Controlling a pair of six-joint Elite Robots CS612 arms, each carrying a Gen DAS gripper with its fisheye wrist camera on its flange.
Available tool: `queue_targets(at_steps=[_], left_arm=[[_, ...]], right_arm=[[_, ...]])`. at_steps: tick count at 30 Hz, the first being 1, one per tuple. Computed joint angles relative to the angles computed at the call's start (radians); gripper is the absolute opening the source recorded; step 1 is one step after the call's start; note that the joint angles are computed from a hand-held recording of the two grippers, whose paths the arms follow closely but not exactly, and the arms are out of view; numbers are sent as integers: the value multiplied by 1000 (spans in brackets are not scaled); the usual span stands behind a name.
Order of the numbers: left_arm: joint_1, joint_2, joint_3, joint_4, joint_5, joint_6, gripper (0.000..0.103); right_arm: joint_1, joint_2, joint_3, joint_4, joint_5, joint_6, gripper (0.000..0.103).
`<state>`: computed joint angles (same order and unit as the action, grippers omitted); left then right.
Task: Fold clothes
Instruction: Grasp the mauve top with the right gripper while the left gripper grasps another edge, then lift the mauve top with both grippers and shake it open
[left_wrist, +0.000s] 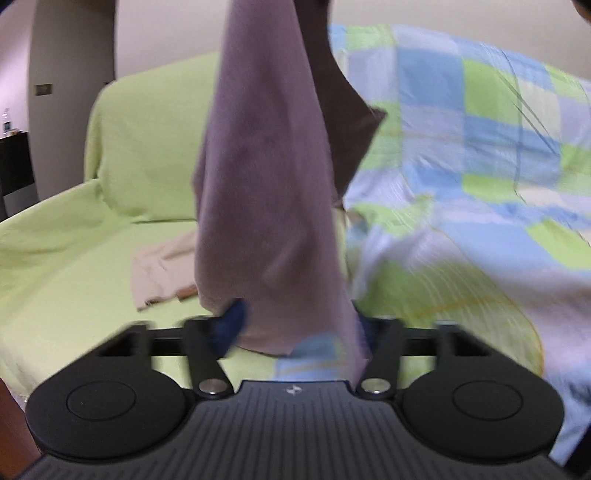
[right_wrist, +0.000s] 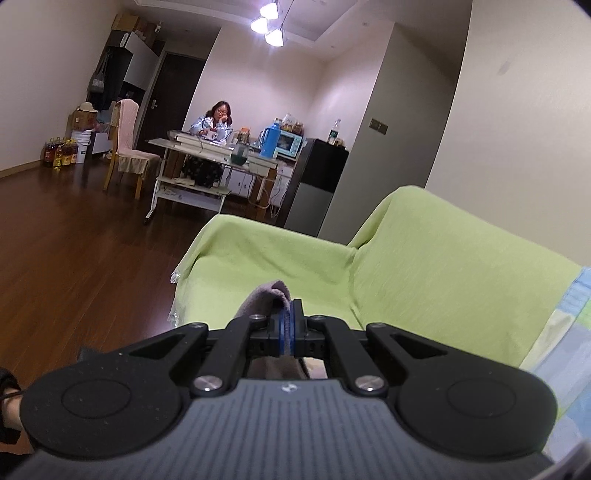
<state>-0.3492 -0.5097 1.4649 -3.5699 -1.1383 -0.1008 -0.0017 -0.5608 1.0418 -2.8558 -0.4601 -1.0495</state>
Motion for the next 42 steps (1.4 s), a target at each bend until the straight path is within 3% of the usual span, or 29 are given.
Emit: queue_targets(at_steps=[5,7,8,13,17,18,24,28,33,40,42], left_arm=[[-8,-44,65,-45,70,65,0],[-12,-84,89,-99,147,164,0],[-13,-88,91,-112,156,183,0],[-37,-184,94,-295,201,487,0],[-65,-228,64,-409,135,641,0],[-82,-242,49,-449,88,685,0],[-134,-269,28,-474,-87,730,0],[-171,-244,-9,-387,-166,701,0],[-208,-170,-117,-156,-214,618,0],[-218,-10,-433,194,-280,592,0],[-212,72,-594,297,-303,603,0]], right_arm=[[-17,-7,24,-115,-17,85,0],[-33,-14,40,-198,-20,145,0],[-42,-17,48,-251,-22,184,0],[-98,-44,89,-581,-39,429,0],[-158,-100,164,-809,-88,587,0],[-177,-121,195,-864,-105,609,0],[-291,-237,373,-1097,-190,762,0],[-349,-272,461,-1161,-239,790,0],[-431,-274,531,-1170,-249,794,0],[-466,-176,459,-1043,-319,751,0],[-464,-140,412,-997,-365,721,0]])
